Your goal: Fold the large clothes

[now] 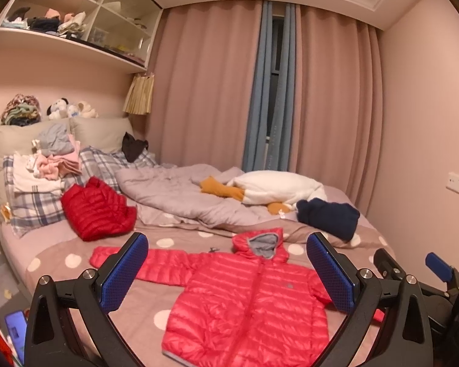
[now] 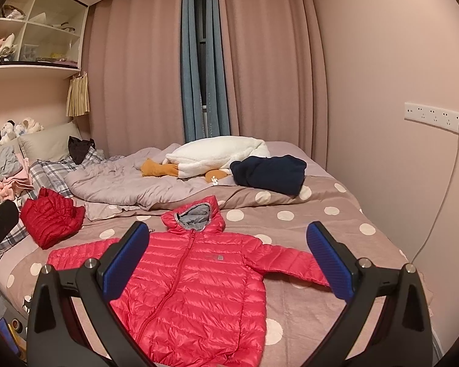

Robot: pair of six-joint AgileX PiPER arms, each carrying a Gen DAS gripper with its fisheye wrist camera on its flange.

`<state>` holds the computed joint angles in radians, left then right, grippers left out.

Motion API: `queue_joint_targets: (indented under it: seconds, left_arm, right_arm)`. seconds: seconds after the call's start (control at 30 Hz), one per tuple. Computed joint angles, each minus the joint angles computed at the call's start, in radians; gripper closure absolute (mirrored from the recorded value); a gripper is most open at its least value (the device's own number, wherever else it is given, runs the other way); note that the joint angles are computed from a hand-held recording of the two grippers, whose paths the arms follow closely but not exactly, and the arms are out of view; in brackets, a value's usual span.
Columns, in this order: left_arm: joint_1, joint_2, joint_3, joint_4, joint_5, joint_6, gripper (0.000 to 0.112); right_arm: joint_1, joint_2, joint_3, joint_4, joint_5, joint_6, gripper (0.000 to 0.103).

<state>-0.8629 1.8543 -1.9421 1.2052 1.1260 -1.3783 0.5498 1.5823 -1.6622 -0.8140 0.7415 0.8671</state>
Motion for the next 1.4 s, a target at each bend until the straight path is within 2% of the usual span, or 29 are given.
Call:
queue_joint_targets:
  seconds: [0.47, 0.63, 0.7, 0.73, 0.8, 0.9, 0.93, 1.0, 1.03, 1.1, 1.23, 1.27, 1.33, 1.4]
  left_arm:
    - [-0.005, 0.015, -0.019, -0.006, 0.018, 0.003, 0.01]
    - [0.04, 0.037, -0.039, -0.024, 0.001, -0.004, 0.01]
    - [0.077, 0.044, -0.046, -0.046, -0.006, -0.001, 0.01]
    - [0.103, 0.056, -0.065, -0.073, -0.008, 0.012, 0.01]
    - [0.176, 0.074, -0.092, -0.149, -0.042, 0.034, 0.01]
    - [0.317, 0.1, -0.075, -0.236, -0.153, 0.028, 0.01]
    - [0.352, 0.112, -0.079, -0.287, -0.163, 0.052, 0.01]
    - [0.443, 0.131, -0.061, -0.403, -0.22, 0.086, 0.01]
    - [0.494, 0.149, -0.039, -0.426, -0.252, 0.069, 0.01]
    - [0.548, 0.175, -0.011, -0.432, -0.266, 0.031, 0.01]
    - [0.702, 0.236, 0.053, -0.55, -0.399, 0.011, 0.01]
    - [0.735, 0.264, 0.039, -0.604, -0.401, 0.039, 0.01]
    - [0.793, 0.348, -0.039, -0.68, -0.336, 0.082, 0.01]
    - [0.818, 0.387, -0.057, -0.678, -0.331, 0.057, 0.01]
  right_arm:
    - [-0.009, 0.011, -0.013, 0.02, 0.005, -0.019, 0.0]
    - [-0.032, 0.03, -0.028, 0.051, -0.005, -0.037, 0.0]
    - [-0.056, 0.055, -0.054, 0.056, 0.016, -0.036, 0.0]
    - [-0.074, 0.07, -0.068, 0.05, 0.036, -0.018, 0.0]
    - [-0.137, 0.088, -0.071, 0.074, 0.022, 0.008, 0.0]
    - [-0.288, 0.126, -0.067, 0.245, -0.052, -0.065, 0.0]
    - [-0.357, 0.155, -0.074, 0.327, -0.066, -0.108, 0.0]
    - [-0.439, 0.218, -0.114, 0.4, -0.03, -0.121, 0.0]
    - [-0.488, 0.264, -0.146, 0.421, 0.01, -0.094, 0.0]
    - [-0.593, 0.347, -0.176, 0.482, 0.054, -0.033, 0.001]
    - [-0.76, 0.424, -0.095, 0.728, -0.04, -0.043, 0.002]
    - [-0.786, 0.439, -0.071, 0.775, -0.066, -0.043, 0.003]
    - [-0.801, 0.456, -0.033, 0.771, -0.09, 0.005, 0.003]
    - [-0.806, 0.483, -0.03, 0.797, -0.105, 0.006, 0.003]
